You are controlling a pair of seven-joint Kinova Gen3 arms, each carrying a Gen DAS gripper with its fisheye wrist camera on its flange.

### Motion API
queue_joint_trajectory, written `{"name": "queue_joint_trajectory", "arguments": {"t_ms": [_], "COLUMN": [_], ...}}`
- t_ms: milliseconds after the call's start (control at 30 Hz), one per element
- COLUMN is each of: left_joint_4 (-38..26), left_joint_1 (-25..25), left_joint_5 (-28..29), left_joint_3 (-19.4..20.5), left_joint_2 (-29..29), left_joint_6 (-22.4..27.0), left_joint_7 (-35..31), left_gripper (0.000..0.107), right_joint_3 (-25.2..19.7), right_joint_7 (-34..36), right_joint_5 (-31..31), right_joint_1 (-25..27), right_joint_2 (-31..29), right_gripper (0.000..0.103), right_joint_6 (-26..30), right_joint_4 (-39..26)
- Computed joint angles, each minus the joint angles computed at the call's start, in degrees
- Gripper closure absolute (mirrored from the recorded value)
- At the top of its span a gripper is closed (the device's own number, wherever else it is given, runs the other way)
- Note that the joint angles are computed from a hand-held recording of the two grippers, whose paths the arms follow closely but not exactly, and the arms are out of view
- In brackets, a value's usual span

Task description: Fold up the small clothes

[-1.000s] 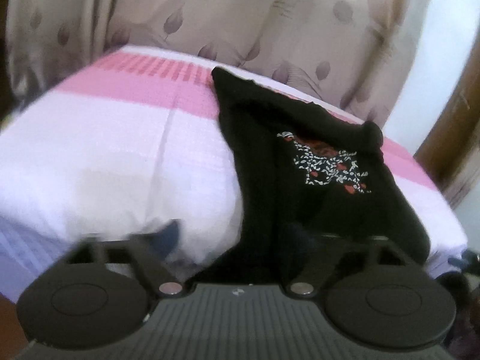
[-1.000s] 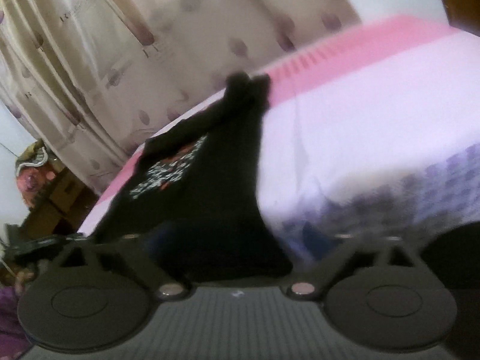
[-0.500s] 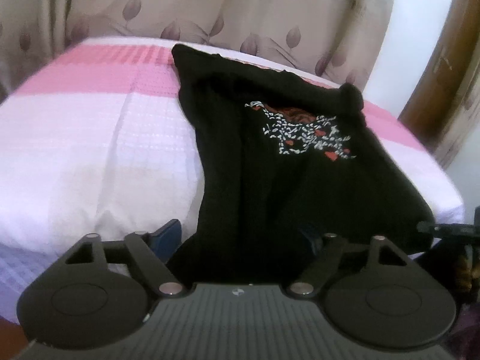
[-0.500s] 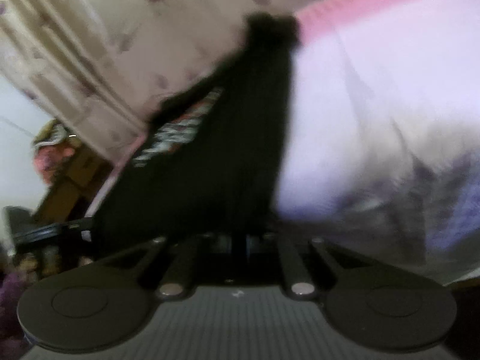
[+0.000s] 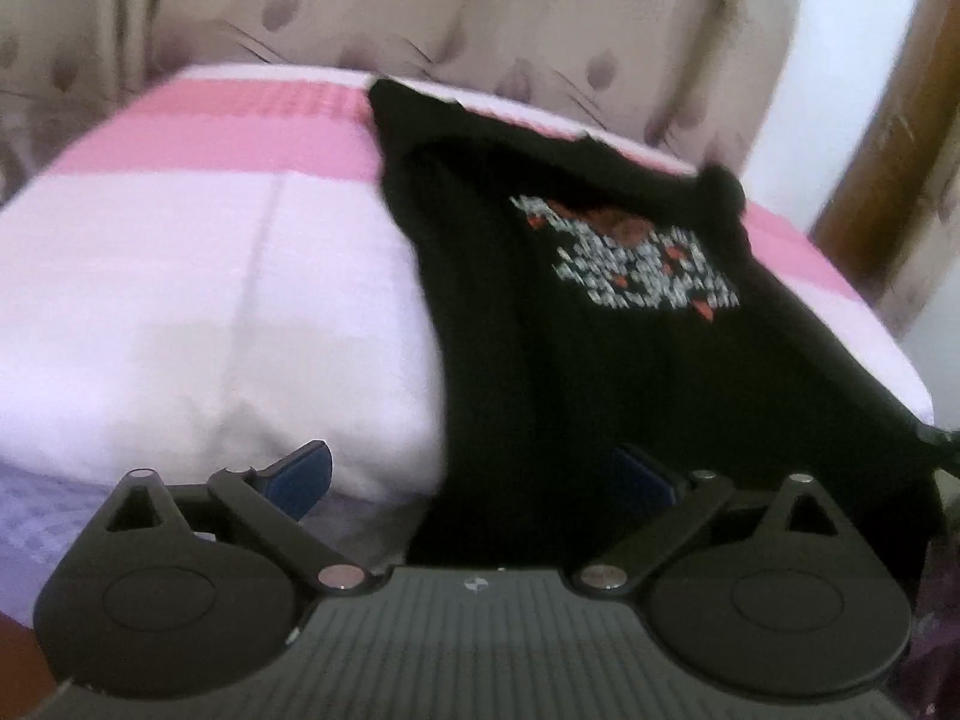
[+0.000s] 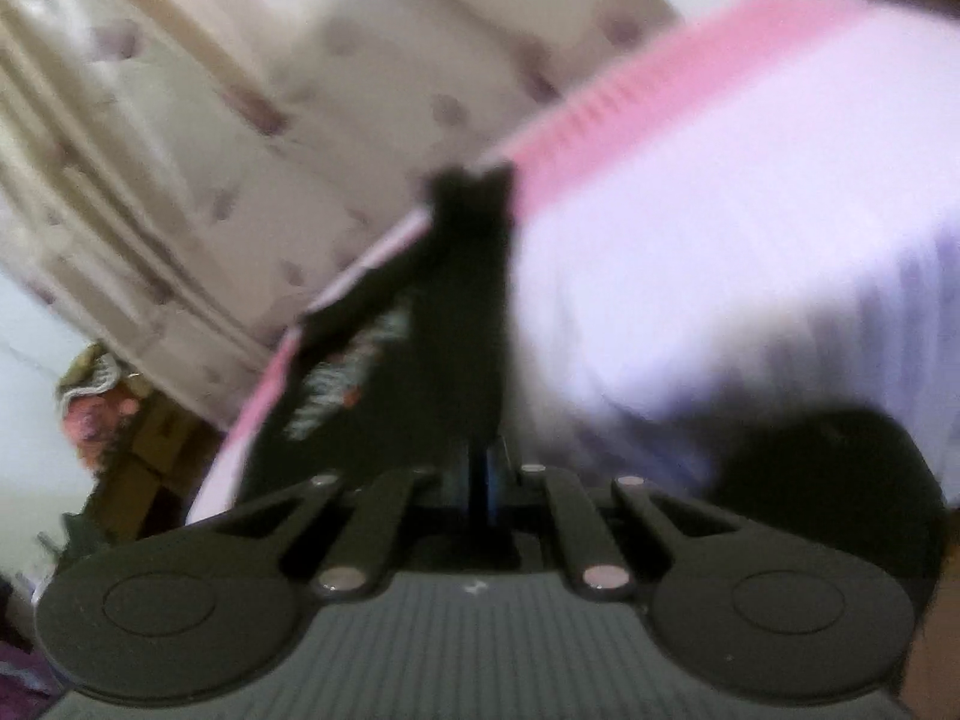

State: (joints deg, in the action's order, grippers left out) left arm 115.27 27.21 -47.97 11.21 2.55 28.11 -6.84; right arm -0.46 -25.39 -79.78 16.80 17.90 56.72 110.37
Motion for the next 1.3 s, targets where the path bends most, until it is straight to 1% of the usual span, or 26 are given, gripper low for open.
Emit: {"name": "queue_joint_trajectory", "arguments": {"t_ms": [33,100,133,167,200,233,300,367,433,467,500,533,567,600,633,700,767,800,833,867,900,967,1033,1133,1167,1300], "left_joint_4": [-0.3,-0.8,-0.75,-0.43,-0.01,0.35,0.71,0.01,-0.48,-0.43,-0.76,-1.64,-2.71,-3.6,-3.89,-3.81,-4.15,-4.78,-6.03,-6.46,-7.15,-9.33,-11.34,-13.63,-14.35,-17.35], "left_joint_1": [-1.25,-6.01,-8.66,-11.32,-13.97,-16.51,-18.41,-16.09,-10.91,-8.25,-5.63,-2.99,-0.58,1.92,4.35,9.65,14.7,16.6,17.89,19.59,21.35,24.92,27.04,26.75,27.32,26.96], "left_joint_5": [0.67,0.81,1.9,3.92,6.25,8.58,11.1,11.3,11.15,10.71,10.3,9.32,8.53,8.23,7.62,5.67,6.39,8.14,10.47,11.89,12.38,10.57,7.59,5.86,6.31,5.15], "left_joint_3": [1.02,5.7,7.96,9.75,11.6,13.41,14.94,13.64,9.01,6.42,4.13,2.11,0.49,-1.51,-3.64,-8.57,-13.88,-16.16,-17.77,-19.89,-21.54,-23.29,-22.92,-20.92,-21.57,-19.79], "left_joint_2": [0.75,2.43,2.9,3.18,3.66,4.21,3.4,2.62,1.82,1.66,1.82,2.45,3.25,3.86,4.06,4.39,4.95,5.54,6.75,7.19,7.43,8.56,9.57,10.25,10.42,11.52], "left_joint_6": [-0.71,-1.29,-2.16,-3.97,-6.3,-8.25,-9.35,-7.47,-5.95,-5.85,-4.95,-3.12,-1.0,0.33,0.87,0.68,-0.05,-0.01,0.74,0.61,1.34,5.33,9.78,13.43,13.94,17.96], "left_joint_7": [-1.74,-3.09,-4.28,-6.36,-8.53,-10.21,-13.28,-15.63,-15.52,-15.39,-15.15,-14.62,-14.33,-14.39,-14.12,-12.43,-13.46,-15.29,-17.26,-18.29,-18.79,-19.4,-18.16,-17.72,-18.27,-18.76], "left_gripper": [0.009,0.011,0.02,0.034,0.083,0.093,0.094,0.094,0.094,0.094,0.088,0.077,0.069,0.05,0.035,0.029,0.039,0.068,0.088,0.09,0.093,0.094,0.095,0.095,0.095,0.095], "right_joint_3": [0.02,-0.01,-0.08,0.04,0.19,-0.01,1.04,-0.18,-0.33,-0.82,-2.37,-3.1,-2.77,-2.08,-2.44,-3.46,-6.21,-6.89,-6.5,-6.18,-5.39,-6.87,-9.34,-8.96,-8.6,-6.91], "right_joint_7": [-0.18,0.07,0.64,0.92,1.37,1.22,-1.83,-4.17,-4.98,-4.09,-2.69,-2.22,-2.68,-4.08,-4.91,-6.52,-4.94,-4.69,-5.38,-6.99,-7.72,-6.38,-4.18,-1.95,-1.57,-0.54], "right_joint_5": [-0.5,-1.57,-2.36,-2.36,-1.42,0.45,4.6,7.64,9.19,8.84,8.39,8.59,9.29,10.36,11.41,13.74,12.92,12.81,13.62,15.38,16.54,17.21,14.6,8.27,6.56,1.61], "right_joint_1": [0.19,0.98,1.4,1.44,1.2,0.96,-1.22,-0.75,-1.37,-1.82,-1.24,-1.24,-2.28,-3.76,-4.25,-5.06,-3.62,-3.78,-4.6,-5.47,-6.43,-5.43,-2.08,0.03,0.45,0.4], "right_joint_2": [0.25,0.62,0.74,0.28,-0.19,0.06,-0.44,0.88,1.15,0.69,0.82,1.29,1.75,2.33,2.84,4.0,5.15,5.33,5.66,6.52,7.43,6.85,6.61,5.95,5.74,5.27], "right_gripper": [0.098,0.098,0.098,0.098,0.098,0.098,0.094,0.091,0.063,0.028,0.008,0.005,0.005,0.005,0.005,0.005,0.006,0.01,0.019,0.058,0.09,0.093,0.094,0.094,0.094,0.094], "right_joint_6": [0.08,1.69,2.76,3.09,3.14,3.76,2.21,2.52,0.97,-1.2,-2.55,-2.97,-3.48,-3.93,-4.5,-5.53,-5.61,-6.47,-6.54,-5.69,-4.17,-3.51,-0.7,3.85,5.29,8.65], "right_joint_4": [0.25,0.34,0.39,0.39,-0.05,-1.28,-3.35,-5.68,-6.64,-6.18,-6.06,-6.45,-6.96,-7.72,-8.34,-9.64,-10.07,-10.14,-10.74,-12.1,-13.21,-12.91,-11.98,-10.44,-10.19,-9.51]}}
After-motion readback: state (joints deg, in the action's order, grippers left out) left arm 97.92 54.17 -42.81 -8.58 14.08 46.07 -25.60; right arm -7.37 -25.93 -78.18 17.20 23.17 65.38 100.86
